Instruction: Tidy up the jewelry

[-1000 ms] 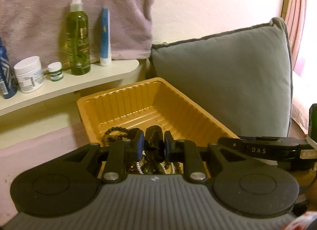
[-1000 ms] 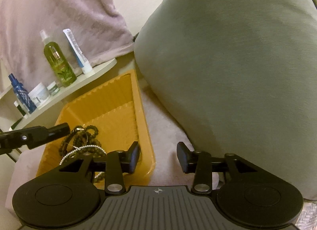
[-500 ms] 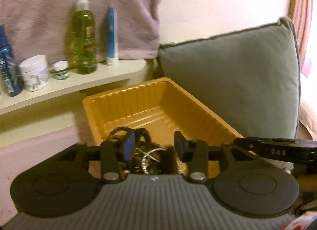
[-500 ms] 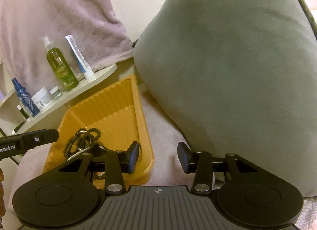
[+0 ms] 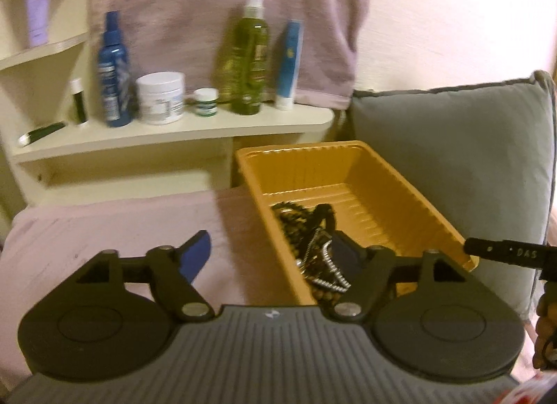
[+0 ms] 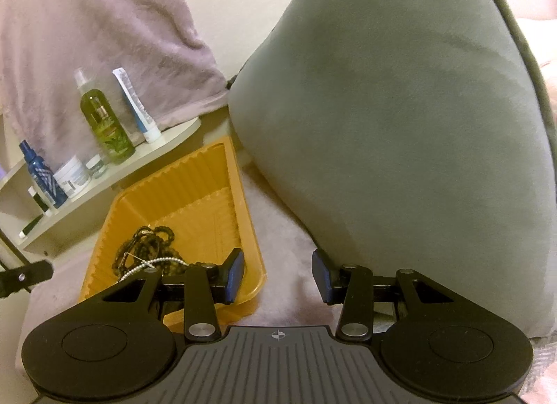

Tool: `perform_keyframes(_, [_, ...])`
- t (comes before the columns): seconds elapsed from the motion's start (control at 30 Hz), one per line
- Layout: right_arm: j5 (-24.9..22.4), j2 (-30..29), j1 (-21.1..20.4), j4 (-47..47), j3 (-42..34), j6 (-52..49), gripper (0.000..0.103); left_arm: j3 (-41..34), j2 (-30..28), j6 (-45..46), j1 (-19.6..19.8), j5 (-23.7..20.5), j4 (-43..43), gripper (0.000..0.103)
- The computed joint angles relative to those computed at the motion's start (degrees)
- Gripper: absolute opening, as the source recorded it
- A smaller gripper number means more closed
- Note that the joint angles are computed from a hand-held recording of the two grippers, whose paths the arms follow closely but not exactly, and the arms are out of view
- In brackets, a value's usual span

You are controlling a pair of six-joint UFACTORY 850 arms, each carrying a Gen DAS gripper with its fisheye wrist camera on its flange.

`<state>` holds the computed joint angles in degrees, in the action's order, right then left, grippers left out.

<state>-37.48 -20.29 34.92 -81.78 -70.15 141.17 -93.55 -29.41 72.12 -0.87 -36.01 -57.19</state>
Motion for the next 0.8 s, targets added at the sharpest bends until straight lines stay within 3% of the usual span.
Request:
perform_keyframes(0.27, [-1.2,0.1,0.6,6.5,-2.5,-6.1,0.045,2.6,2.7,-5.0,1.3,3.0,3.3,0.096])
perform_keyframes(0.33, [-0.9,0.0,0.8,7.8,-3.6,-8.3,0.049,3.1,3.3,-5.8,1.7,3.3,3.9,0.098])
perform_keyframes(0.4, [-0.4,-0.3,1.2,9.4,-4.9,-10.9,0.062,3.9,4.0,-6.8,2.0,4.1,4.7,0.102])
perform_keyframes(0.5, [0.5,-1.3,2.0,11.9,-7.3,-15.5,0.071,4.4,4.7,-9.7,2.5,5.1,7.0,0.102])
perform_keyframes(0.8, [4.3,-5.0,3.9,23.2,-15.0,-32.5,0.080,5.8,6.7,-14.9,4.9,4.8,10.7,0.103])
